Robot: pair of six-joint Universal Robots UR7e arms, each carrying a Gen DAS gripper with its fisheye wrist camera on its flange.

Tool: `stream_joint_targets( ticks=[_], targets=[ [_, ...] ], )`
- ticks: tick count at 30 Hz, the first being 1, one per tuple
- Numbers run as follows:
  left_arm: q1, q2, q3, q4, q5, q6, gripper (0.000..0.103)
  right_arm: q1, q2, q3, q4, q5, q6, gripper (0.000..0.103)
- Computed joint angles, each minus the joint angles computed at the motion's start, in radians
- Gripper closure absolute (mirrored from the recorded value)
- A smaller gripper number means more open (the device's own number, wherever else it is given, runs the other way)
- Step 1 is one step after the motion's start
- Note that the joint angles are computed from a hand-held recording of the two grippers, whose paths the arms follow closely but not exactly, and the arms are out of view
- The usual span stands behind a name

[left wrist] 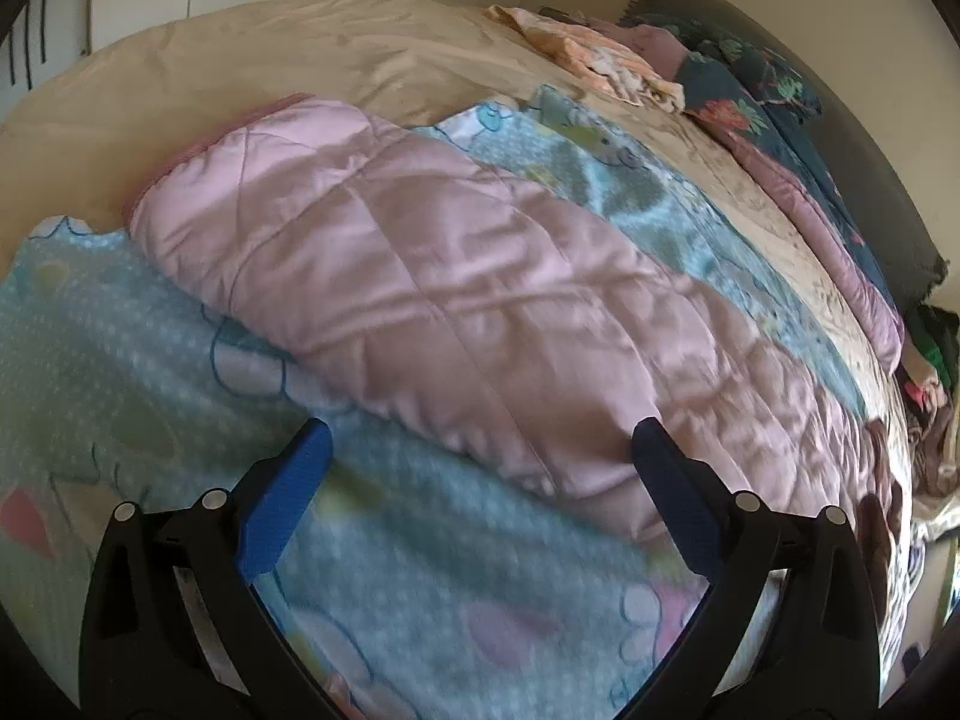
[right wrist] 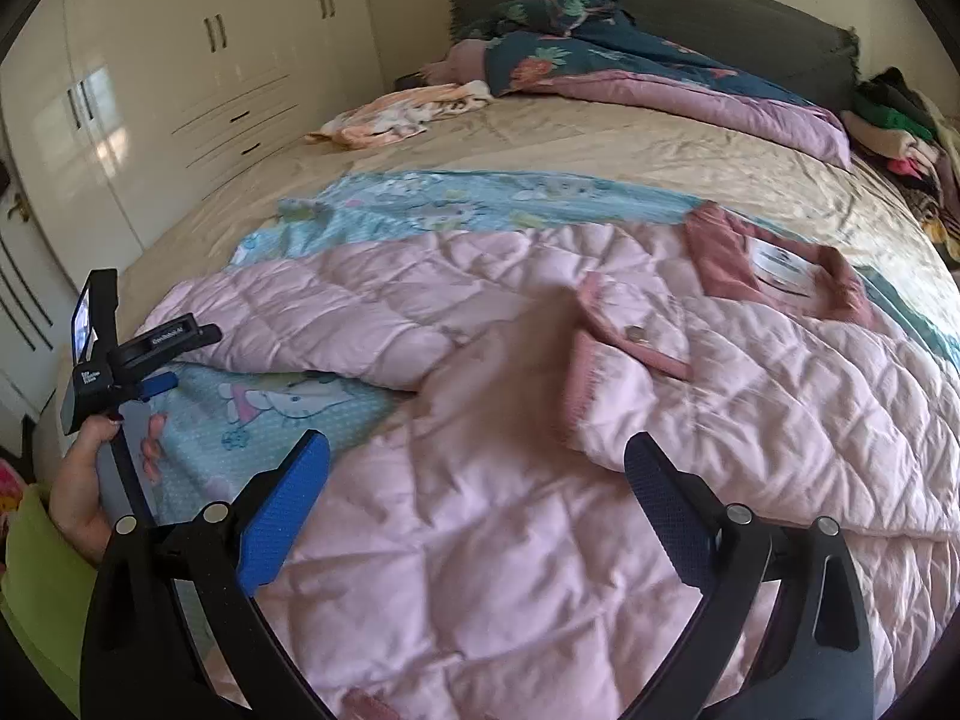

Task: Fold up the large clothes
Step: 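Move the left tool over to the other sleeve's cuff, then grasp the other sleeve's cuff with the left tool and lift it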

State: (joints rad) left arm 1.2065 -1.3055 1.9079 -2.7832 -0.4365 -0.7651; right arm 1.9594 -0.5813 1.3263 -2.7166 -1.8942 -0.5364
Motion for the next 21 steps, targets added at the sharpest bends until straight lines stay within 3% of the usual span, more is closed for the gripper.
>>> stream_joint_targets(
  ticks=[12,14,18,21],
  targets=[
    [0.05,0.017,-0.079,0.04,0.029,-0.062,0.01,-0.046,-0.046,0.024,-0.025,-0.001,0.058,0.005],
    [0.052,0.02,-0.087,0.047,0.044,-0.071,0.015,-0.053,-0.055,0.03,-0.027,0.002,0.065,0.005],
    [0.039,0.01,-0.083,0.03,0.096,-0.076,0.066,-0.06,-0.066,0.035,-0.032,0.001,0.076,0.005],
    [0.011,0.001,-0.068,-0.099,0.107,0.031,0.08,-0.064,-0.078,0.041,-0.041,0.005,0.08,0.005]
  ],
)
